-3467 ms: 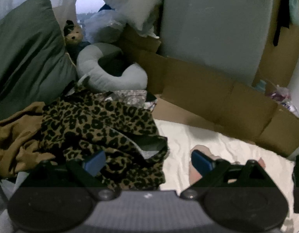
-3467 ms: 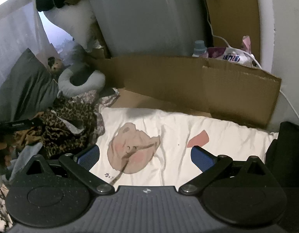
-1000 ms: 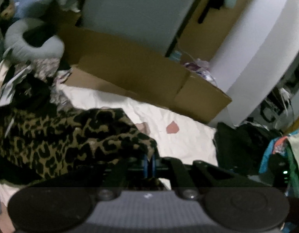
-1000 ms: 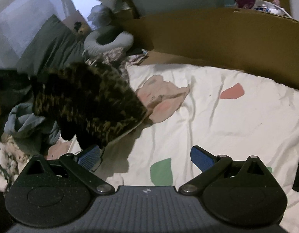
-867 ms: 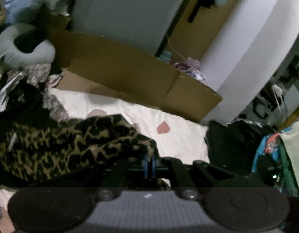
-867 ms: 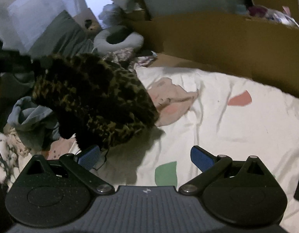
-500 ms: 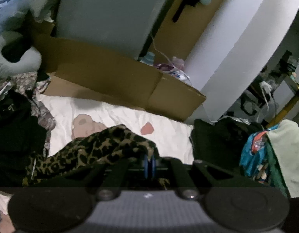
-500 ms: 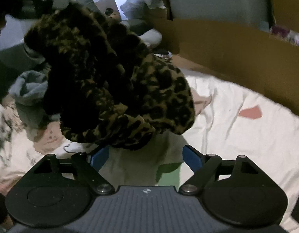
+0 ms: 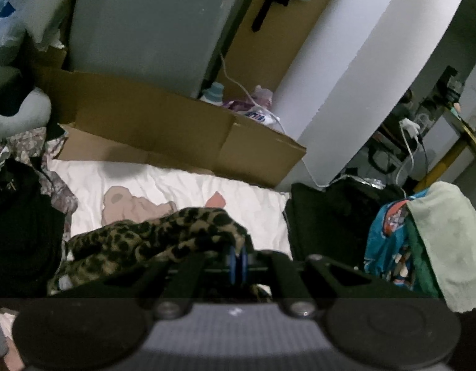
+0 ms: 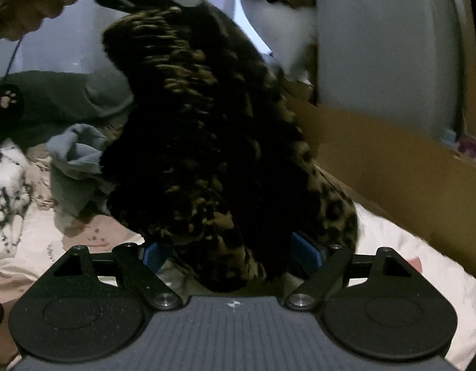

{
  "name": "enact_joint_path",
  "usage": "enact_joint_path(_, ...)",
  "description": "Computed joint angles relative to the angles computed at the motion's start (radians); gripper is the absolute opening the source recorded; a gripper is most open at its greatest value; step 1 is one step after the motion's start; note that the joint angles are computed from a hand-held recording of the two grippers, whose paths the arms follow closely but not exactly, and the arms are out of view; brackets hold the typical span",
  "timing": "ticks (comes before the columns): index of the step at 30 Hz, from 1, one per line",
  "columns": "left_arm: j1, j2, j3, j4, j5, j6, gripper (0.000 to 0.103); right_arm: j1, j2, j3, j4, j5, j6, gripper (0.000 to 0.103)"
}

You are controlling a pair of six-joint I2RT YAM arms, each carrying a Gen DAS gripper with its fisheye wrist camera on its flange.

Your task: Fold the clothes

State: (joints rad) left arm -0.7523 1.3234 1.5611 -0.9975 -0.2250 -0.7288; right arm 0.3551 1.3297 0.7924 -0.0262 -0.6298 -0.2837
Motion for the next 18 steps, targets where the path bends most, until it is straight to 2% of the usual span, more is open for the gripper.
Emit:
enact_joint_path(3,-0.027,0.040,0.086,-0.061,-0.024,-0.017,0.004,-0.030,0.006,0.013,-0.001,-0.091,0.022,0.085)
enact_joint_path(7,-0.073,0.106,0.225,-0.147,-0.059,-0.035,0.004,-0.063,0.011,0.035,-0.017,-0.196,0.046,0.077)
enact_joint_path(11,-0.119,0.176,0.377,-0.228,-0.095,-0.037,0.004,-0.102,0.021,0.076,-0.036,-0.305,0.112,0.075)
enact_joint_path(14,-0.158,0.244,0.526,-0.314,-0.125,-0.039,0.004,-0.130,0.015,0.078,-0.001,-0.379,0.145,0.074)
enact_joint_path(15,-0.168,0.264,0.570,-0.338,-0.133,-0.039,0.004,-0.137,0.010,0.076,0.010,-0.399,0.153,0.070)
enact_joint_path(18,-0.189,0.323,0.693,-0.406,-0.151,-0.039,0.004,-0.153,0.028,0.113,-0.026,-0.468,0.171,0.046)
